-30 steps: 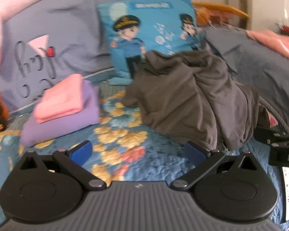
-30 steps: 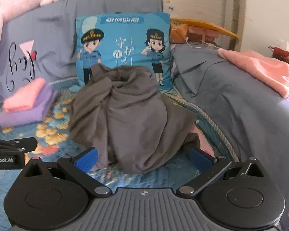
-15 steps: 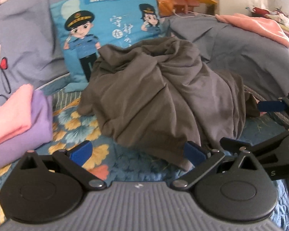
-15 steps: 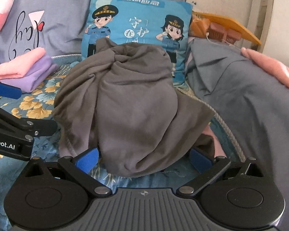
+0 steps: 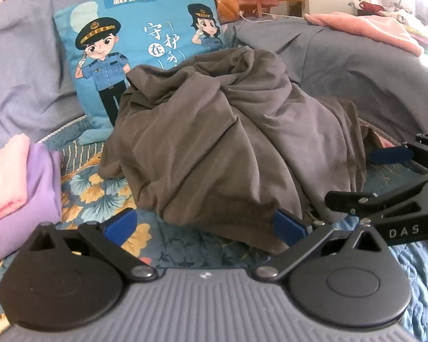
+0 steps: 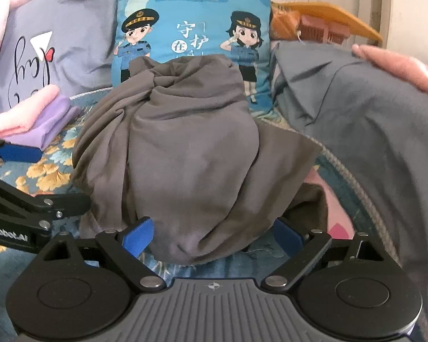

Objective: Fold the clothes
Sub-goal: 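Move both tools toward the crumpled grey shirt and close on its fabric, then lift the grey shirt high with both grippers and shake it out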

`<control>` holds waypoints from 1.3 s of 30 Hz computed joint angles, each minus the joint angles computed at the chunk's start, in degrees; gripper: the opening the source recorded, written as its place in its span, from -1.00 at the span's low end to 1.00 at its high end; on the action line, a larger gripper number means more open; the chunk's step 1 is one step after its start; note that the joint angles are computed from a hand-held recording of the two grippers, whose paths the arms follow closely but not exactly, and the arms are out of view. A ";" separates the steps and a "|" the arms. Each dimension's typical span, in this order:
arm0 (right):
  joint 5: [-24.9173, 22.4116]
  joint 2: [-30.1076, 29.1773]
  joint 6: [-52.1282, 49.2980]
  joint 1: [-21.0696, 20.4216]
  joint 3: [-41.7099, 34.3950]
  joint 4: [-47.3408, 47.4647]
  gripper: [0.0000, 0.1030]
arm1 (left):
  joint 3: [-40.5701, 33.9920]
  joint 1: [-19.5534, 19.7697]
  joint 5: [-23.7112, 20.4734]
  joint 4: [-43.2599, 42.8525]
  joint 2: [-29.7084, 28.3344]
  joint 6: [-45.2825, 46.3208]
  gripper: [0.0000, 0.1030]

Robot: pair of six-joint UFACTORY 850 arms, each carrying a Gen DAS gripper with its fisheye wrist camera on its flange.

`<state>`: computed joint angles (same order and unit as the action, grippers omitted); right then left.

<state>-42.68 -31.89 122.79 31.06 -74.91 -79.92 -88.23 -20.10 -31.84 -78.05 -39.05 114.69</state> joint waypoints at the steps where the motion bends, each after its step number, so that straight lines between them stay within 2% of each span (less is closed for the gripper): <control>1: 0.69 -0.05 0.41 -0.29 -0.07 0.40 0.76 | -0.05 -0.20 0.55 -0.29 -0.05 0.03 0.99; 6: 3.57 0.75 7.12 -1.31 1.84 -0.80 0.75 | 0.66 -0.90 1.46 -4.86 -0.02 4.89 0.99; 8: 4.14 1.26 11.33 -1.42 3.12 -2.82 0.71 | 0.40 -0.94 -0.06 -3.66 -0.39 4.73 0.99; 12: 8.31 2.47 18.36 -2.46 5.49 -8.13 0.25 | 1.23 -0.72 -3.55 -3.76 -0.59 5.73 0.96; 13: 9.56 2.78 20.31 -2.77 6.07 -9.79 0.16 | 1.59 -0.69 -4.15 -4.20 -0.56 6.41 0.89; 14: 10.04 2.99 21.88 -2.90 6.46 -10.97 0.13 | 2.00 -0.67 -4.62 -4.74 -0.49 7.21 0.86; 15: 10.11 3.14 23.18 -2.93 6.74 -11.84 0.01 | 2.58 -0.70 -4.59 -5.77 -0.30 8.59 0.83; 16: 10.04 3.27 23.89 -2.90 6.97 -12.40 -0.22 | 3.05 -0.70 -4.64 -6.62 -0.15 9.67 0.80; 19: 10.35 4.08 27.72 -2.95 8.10 -15.71 -0.47 | 3.13 -0.33 -5.78 -6.70 -0.30 9.00 0.63; 20: 10.46 4.38 29.57 -3.01 8.46 -17.12 -0.61 | 3.02 -0.17 -6.10 -6.23 -0.35 7.87 0.57; 21: 10.45 4.64 30.66 -2.99 8.72 -17.82 -0.65 | 2.96 -0.03 -6.33 -5.91 -0.39 7.04 0.40; 24: 9.27 5.16 31.12 -2.43 9.11 -17.85 -0.72 | 2.51 0.16 -6.80 -3.77 -0.54 4.08 -0.29; 25: 8.53 5.17 30.29 -2.11 8.99 -17.26 -0.73 | 2.71 0.13 -6.63 -3.75 -0.36 4.07 -0.45; 27: 7.35 5.20 28.45 -1.61 8.73 -15.83 -0.74 | 3.37 0.03 -6.01 -4.20 0.19 4.64 -0.62; 31: 5.47 5.39 24.83 -0.86 8.27 -13.32 -0.77 | 4.49 -0.02 -4.48 -4.91 1.44 3.83 -0.80; 36: 3.14 5.65 21.26 -0.08 7.51 -10.21 -0.78 | 6.00 -0.26 -1.51 -5.00 3.77 2.24 -0.83; 39: 1.58 6.04 19.86 0.54 7.18 -8.89 -0.79 | 8.61 -0.31 0.14 -8.93 6.65 6.41 -0.84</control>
